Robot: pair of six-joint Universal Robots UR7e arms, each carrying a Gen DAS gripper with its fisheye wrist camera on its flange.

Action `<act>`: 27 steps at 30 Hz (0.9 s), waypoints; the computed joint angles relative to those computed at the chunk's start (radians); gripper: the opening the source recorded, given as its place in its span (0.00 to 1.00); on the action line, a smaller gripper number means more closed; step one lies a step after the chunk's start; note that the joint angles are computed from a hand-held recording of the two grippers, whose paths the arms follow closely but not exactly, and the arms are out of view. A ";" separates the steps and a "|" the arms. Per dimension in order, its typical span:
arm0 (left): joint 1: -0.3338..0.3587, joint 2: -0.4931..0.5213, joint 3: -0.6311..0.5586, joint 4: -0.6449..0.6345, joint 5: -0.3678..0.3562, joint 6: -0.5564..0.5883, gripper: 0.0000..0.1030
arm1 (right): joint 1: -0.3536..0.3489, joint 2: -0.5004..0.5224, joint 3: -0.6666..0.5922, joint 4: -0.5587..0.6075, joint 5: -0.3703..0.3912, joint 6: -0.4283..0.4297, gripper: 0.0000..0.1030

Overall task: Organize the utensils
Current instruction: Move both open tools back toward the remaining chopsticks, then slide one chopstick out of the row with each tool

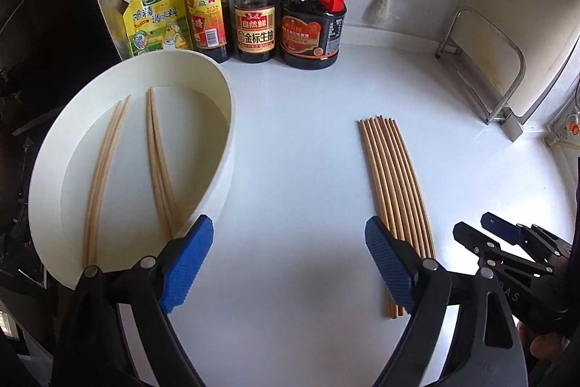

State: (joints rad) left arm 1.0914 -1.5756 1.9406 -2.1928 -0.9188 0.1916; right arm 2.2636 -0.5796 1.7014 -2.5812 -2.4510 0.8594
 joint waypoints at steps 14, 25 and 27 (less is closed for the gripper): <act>-0.004 0.034 0.061 -0.068 0.049 0.007 0.84 | -0.053 0.035 0.031 -0.144 0.027 -0.114 0.48; 0.007 0.046 0.057 -0.064 0.050 -0.011 0.84 | -0.059 0.062 0.013 -0.156 -0.001 -0.139 0.48; 0.009 0.049 0.054 -0.063 0.046 -0.011 0.84 | -0.056 0.062 0.012 -0.142 -0.007 -0.133 0.48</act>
